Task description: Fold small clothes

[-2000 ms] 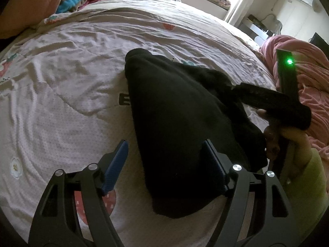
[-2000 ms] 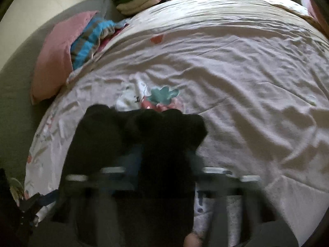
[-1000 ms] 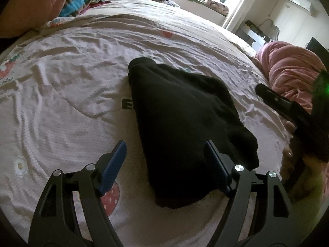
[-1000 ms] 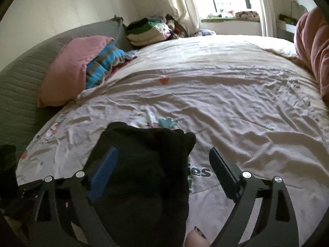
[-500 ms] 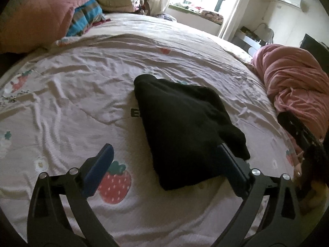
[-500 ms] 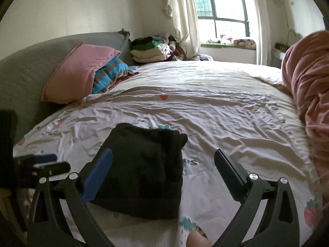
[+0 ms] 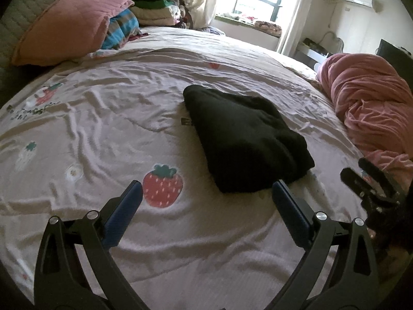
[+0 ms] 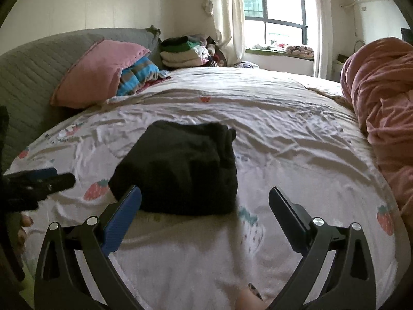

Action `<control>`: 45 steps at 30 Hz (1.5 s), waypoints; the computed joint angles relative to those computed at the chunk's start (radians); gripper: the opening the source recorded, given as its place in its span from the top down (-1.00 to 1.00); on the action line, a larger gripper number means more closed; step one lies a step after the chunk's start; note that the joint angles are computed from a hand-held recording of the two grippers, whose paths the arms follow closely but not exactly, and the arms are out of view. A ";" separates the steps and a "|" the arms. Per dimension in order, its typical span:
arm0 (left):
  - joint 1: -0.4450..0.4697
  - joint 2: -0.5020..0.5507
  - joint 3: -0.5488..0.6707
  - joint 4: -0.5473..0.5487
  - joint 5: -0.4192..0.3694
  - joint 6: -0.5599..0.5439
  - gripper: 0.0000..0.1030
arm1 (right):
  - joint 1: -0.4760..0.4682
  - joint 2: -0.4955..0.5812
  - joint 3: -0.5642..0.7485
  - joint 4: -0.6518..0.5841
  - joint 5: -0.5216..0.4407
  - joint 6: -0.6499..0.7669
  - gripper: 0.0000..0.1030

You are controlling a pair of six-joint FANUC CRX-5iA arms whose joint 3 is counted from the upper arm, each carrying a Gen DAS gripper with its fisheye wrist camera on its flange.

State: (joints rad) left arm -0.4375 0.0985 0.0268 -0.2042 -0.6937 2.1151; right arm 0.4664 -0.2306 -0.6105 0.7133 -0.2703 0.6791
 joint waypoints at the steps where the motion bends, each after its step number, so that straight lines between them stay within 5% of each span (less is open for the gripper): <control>1: -0.003 -0.010 -0.010 -0.010 0.004 0.002 -0.82 | -0.001 -0.007 -0.018 0.042 0.005 -0.042 -0.91; 8: -0.028 -0.060 -0.074 -0.065 0.023 0.050 -0.82 | -0.038 -0.056 -0.152 0.422 0.032 -0.429 -0.91; 15: -0.040 -0.059 -0.100 -0.065 0.012 0.040 -0.82 | 0.052 -0.055 -0.159 0.256 -0.078 -0.345 -0.91; 45: -0.050 -0.063 -0.086 -0.103 -0.035 0.095 -0.82 | 0.083 -0.070 -0.160 0.206 -0.104 -0.281 -0.91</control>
State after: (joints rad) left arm -0.4872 0.0360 -0.0590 -0.3072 -0.7291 2.2103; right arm 0.5490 -0.3011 -0.7708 0.9189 -0.3742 0.3985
